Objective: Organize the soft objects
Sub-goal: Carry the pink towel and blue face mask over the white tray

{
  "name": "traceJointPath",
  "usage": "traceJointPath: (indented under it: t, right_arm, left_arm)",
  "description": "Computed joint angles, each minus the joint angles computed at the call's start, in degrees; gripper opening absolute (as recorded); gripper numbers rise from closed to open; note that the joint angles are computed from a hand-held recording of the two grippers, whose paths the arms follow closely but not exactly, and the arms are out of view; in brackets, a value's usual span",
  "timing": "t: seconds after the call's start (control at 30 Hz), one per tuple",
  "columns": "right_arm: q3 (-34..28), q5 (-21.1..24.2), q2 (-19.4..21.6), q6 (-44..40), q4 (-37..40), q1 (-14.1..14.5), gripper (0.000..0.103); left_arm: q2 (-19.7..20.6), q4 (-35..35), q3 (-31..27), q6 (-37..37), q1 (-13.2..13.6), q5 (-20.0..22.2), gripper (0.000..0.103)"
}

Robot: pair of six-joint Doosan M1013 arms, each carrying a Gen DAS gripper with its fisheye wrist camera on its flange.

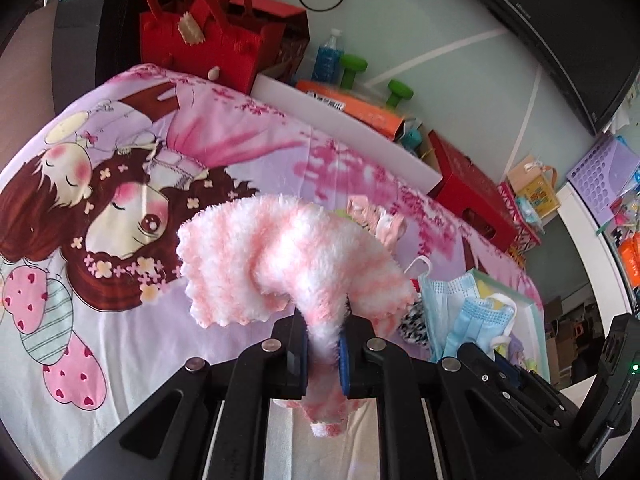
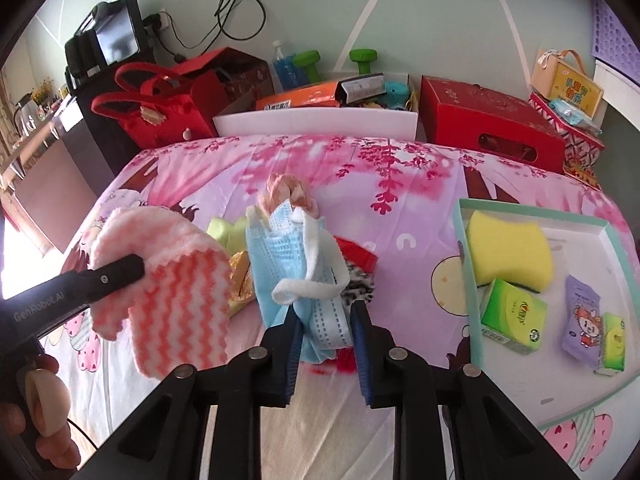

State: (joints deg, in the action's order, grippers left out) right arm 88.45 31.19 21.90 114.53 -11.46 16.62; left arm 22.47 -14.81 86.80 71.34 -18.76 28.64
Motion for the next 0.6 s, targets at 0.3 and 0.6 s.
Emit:
traceJointPath:
  t: [0.3, 0.6]
  right_arm:
    - [2.4, -4.7, -2.9, 7.2, -5.9, -0.3, 0.025]
    - [3.6, -5.7, -4.0, 11.2, -7.6, -1.3, 0.025]
  left_arm:
    - [-1.8, 1.5, 1.4, -1.1, -0.2, -3.6, 0.011]
    - [-3.6, 0.0, 2.5, 1.6, -0.8, -7.7, 0.011]
